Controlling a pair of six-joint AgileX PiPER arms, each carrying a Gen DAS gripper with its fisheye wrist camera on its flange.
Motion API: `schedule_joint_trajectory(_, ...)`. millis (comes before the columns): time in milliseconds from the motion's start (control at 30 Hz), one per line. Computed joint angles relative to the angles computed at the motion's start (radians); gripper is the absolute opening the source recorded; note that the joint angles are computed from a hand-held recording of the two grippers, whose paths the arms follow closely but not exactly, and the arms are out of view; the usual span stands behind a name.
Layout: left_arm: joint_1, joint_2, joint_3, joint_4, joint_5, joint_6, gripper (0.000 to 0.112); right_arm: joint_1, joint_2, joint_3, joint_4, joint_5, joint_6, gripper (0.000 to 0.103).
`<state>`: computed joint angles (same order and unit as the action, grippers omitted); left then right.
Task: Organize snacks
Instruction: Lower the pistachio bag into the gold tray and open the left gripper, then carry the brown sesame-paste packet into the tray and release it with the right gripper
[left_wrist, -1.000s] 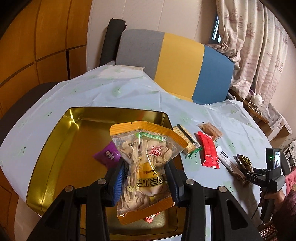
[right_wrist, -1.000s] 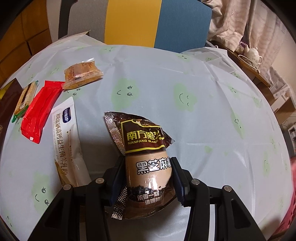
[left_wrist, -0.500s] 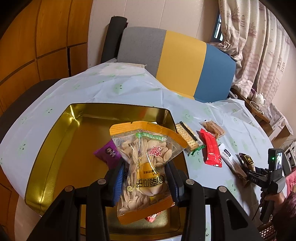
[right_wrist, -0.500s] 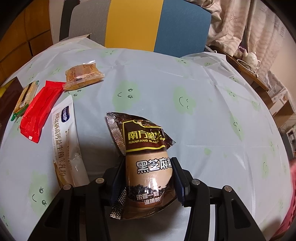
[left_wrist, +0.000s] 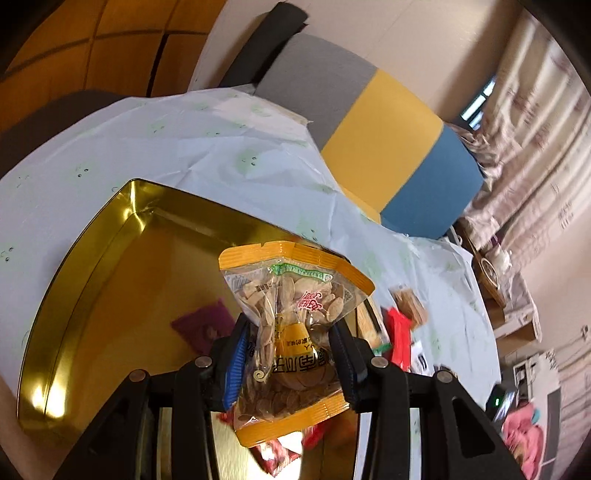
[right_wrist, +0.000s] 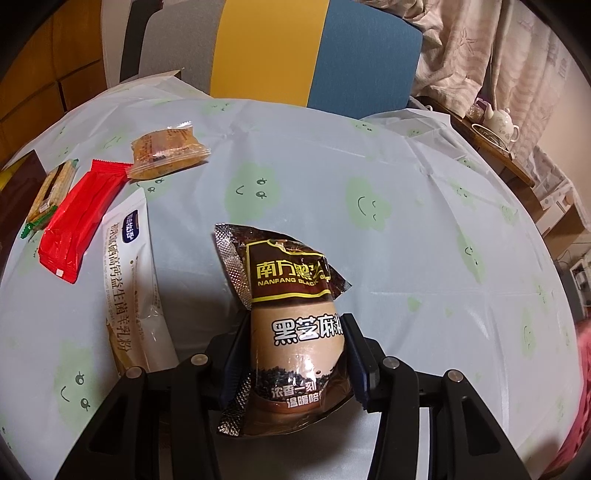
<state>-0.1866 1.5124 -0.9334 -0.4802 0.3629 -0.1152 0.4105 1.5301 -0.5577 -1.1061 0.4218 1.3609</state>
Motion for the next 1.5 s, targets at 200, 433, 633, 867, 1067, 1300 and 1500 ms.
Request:
schedule_joint_trajectory(200,0.043,0.139,-0.118,-0.062,0.032,0.04,0.043,0.003,-0.001,0.004,-0.017,0.0,0.017,0.05)
schedule_joint_trajectory(433,0.025,0.31,-0.276,0.098,0.108,-0.111,0.045,0.006,0.002,0.002,-0.022,0.005,0.024,0.05)
schedule_joint_trajectory(633,0.016,0.315,-0.244,0.088,0.072,-0.103,0.069,0.009,0.001,0.002,-0.019,0.007,0.024,0.05)
schedule_joint_trajectory(867,-0.076,0.167,-0.1,0.435,0.007,-0.392,0.068,0.013,0.0,-0.001,-0.014,0.016,0.022,0.05)
schedule_joint_trajectory(1067,-0.162,0.038,0.045,0.706,-0.004,-0.628,0.068,0.031,0.006,-0.004,-0.026,0.038,0.041,0.048)
schedule_joint_trajectory(1300,-0.268,-0.089,0.183,1.033,0.063,-0.955,0.068,0.03,0.003,0.0,-0.031,0.036,0.048,0.048)
schedule_joint_trajectory(1500,-0.328,-0.145,0.247,1.191,0.136,-1.127,0.068,0.032,0.005,-0.001,-0.037,0.039,0.056,0.049)
